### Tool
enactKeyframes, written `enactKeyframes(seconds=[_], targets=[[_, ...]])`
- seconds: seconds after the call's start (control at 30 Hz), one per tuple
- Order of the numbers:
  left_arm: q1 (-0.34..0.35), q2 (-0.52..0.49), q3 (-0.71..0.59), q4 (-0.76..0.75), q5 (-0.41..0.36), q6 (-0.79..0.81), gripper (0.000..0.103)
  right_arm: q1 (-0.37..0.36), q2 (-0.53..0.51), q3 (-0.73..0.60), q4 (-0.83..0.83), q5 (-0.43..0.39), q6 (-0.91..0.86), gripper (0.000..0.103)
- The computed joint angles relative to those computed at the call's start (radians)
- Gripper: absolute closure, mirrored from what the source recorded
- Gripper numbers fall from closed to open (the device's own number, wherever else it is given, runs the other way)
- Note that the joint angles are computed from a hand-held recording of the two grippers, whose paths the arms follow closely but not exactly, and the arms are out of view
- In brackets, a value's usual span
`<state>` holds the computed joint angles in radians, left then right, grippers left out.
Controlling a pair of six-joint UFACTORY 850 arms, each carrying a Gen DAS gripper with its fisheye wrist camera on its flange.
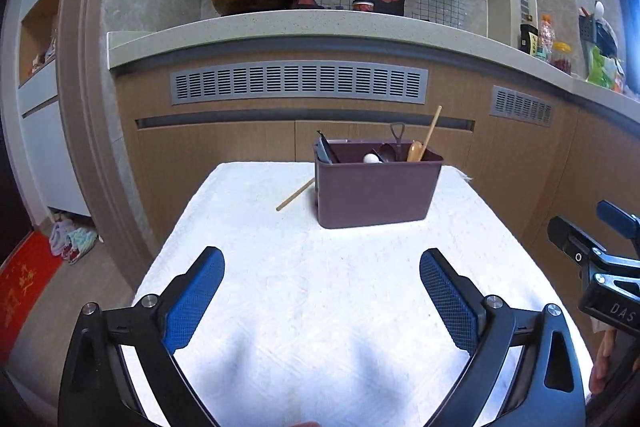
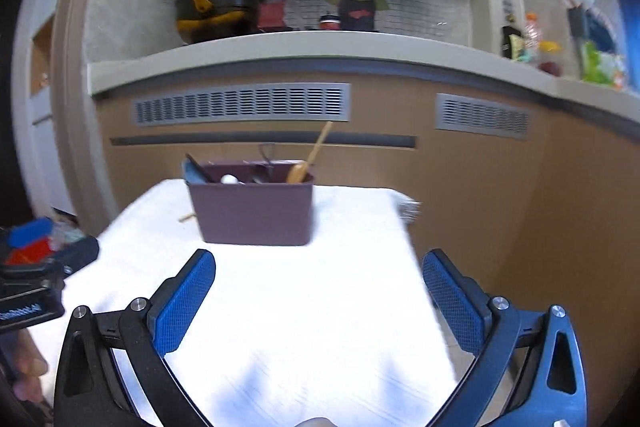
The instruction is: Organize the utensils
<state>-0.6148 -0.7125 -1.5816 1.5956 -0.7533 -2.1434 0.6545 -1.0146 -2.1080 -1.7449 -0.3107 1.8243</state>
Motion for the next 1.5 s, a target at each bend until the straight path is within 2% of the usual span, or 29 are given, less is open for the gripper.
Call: enactKeyframes(seconds=[0.1,0.47,1.5], targets=[[-0.007,-0.005,-0.010,-0.019,0.004,0.025,0.005,0.001,0.019,0.032,0.005,-0.024,0.015,0.000],[-0.014,0.001,-0.009,-0.017,0.004,0.022,0.004,0.001,0.020,0.034,0.144,0.002,-0.132,0.000],[-0.013,0.000,-0.012,-0.011,0.016,0.023,0.004,0.002,0.027,0.040,0.127,-0.005,-0.110,0.000]])
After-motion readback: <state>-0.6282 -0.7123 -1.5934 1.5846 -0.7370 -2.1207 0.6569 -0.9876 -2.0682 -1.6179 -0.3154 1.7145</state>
